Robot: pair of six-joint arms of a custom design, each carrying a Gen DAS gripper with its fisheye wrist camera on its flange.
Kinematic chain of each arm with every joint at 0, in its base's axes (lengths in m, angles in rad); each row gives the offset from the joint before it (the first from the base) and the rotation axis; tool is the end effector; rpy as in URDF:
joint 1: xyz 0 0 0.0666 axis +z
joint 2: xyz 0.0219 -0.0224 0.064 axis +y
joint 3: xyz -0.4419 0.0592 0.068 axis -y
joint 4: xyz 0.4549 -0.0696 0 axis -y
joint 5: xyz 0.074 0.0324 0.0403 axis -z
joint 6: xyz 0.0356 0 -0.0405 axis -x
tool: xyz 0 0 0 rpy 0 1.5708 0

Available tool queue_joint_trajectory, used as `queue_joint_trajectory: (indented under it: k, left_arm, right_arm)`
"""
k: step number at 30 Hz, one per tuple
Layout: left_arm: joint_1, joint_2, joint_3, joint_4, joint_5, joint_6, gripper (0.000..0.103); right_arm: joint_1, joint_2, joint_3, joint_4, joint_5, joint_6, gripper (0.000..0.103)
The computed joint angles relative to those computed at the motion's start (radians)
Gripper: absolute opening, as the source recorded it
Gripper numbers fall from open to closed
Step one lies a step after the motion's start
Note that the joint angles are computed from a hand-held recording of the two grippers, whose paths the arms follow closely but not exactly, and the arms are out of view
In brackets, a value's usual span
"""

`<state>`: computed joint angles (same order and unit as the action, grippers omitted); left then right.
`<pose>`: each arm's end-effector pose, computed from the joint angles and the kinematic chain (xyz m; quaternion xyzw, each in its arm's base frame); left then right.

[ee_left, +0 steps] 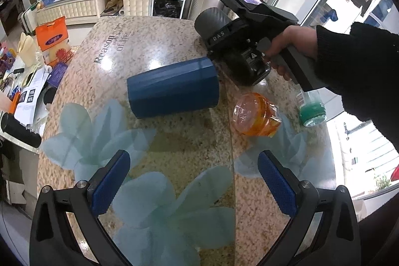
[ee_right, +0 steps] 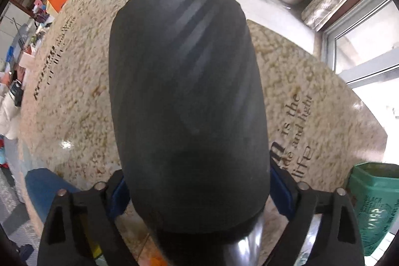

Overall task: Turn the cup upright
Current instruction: 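Close the right gripper on the black tumbler's closed base end, then lift the black tumbler with the right gripper and carry it toward the left gripper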

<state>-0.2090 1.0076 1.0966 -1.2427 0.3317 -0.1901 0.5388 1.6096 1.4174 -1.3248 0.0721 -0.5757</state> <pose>0.3301 -0.0823 0.4825 0.2248 0.9390 -0.1634 0.2027 0.4815 0.2844 0.3733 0.0194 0.9988 -0.0164 0.0419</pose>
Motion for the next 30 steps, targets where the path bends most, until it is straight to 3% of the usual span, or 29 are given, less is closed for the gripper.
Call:
queue_joint_trajectory:
  k: [3,10,13,21,30]
  left_arm:
    - [0.012,0.001,-0.001,-0.004,0.001,0.004,0.103]
    - [0.032,-0.013,-0.002,-0.001,0.003,0.001,0.103]
    - [0.051,-0.017,-0.005,-0.003,0.006,0.006,0.103]
    - [0.103,-0.025,-0.005,-0.01,0.027,0.002,0.103]
    - [0.139,-0.013,0.035,-0.037,0.075,-0.061,0.103]
  right_arm:
    - [-0.005,0.001,0.006,-0.003,0.004,0.035,0.075]
    - [-0.02,0.003,0.015,-0.009,-0.022,0.063,0.074]
    - [-0.021,-0.067,-0.05,0.009,-0.044,0.031,0.074]
    - [-0.028,-0.151,-0.081,0.024,-0.052,-0.018,0.074]
    - [0.009,-0.298,-0.067,-0.058,-0.035,-0.098,0.074]
